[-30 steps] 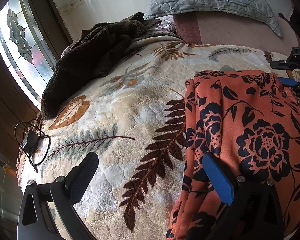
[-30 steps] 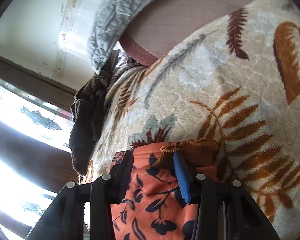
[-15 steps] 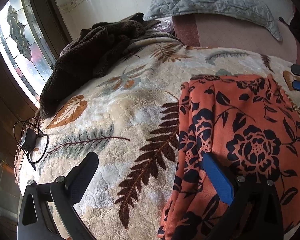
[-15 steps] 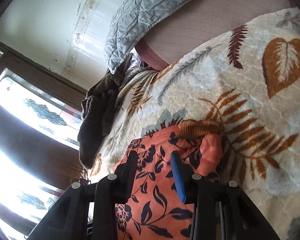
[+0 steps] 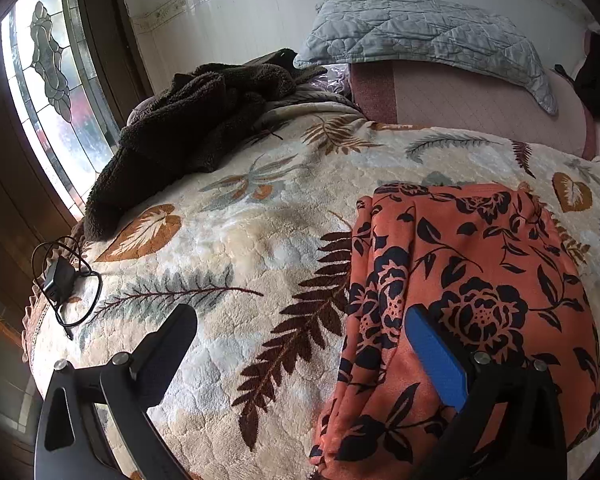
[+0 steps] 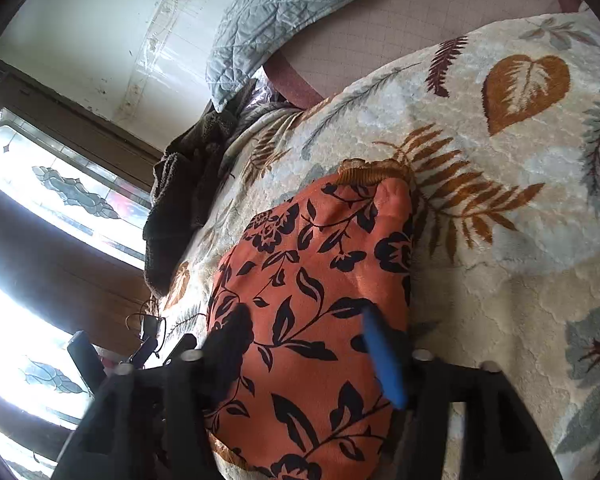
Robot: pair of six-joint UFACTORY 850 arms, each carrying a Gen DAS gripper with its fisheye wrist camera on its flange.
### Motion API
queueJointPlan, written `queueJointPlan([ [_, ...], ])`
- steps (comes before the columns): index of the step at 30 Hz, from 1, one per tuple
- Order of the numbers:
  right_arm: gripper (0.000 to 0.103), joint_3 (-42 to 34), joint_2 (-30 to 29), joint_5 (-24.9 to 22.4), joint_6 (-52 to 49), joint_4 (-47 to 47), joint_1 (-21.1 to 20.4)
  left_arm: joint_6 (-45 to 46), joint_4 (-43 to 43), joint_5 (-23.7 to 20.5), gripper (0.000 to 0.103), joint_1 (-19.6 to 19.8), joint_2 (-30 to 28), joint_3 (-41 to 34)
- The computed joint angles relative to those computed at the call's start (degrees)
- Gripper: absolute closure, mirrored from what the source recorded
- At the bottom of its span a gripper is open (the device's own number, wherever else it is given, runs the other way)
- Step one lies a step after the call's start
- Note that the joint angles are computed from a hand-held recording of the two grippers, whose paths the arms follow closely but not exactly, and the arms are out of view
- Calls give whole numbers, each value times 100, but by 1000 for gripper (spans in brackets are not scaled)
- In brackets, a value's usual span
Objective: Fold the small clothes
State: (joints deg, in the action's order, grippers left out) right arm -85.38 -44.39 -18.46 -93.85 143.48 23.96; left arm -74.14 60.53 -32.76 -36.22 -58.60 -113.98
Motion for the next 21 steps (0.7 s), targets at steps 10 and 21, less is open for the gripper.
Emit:
queueJointPlan([
  [10, 29, 135, 9, -313, 704, -491, -123, -100, 74, 142, 0, -24, 5, -41],
  [21, 29, -33, -112, -320, 1038, -1050, -120, 165, -295, 321, 0, -34, -49, -200],
])
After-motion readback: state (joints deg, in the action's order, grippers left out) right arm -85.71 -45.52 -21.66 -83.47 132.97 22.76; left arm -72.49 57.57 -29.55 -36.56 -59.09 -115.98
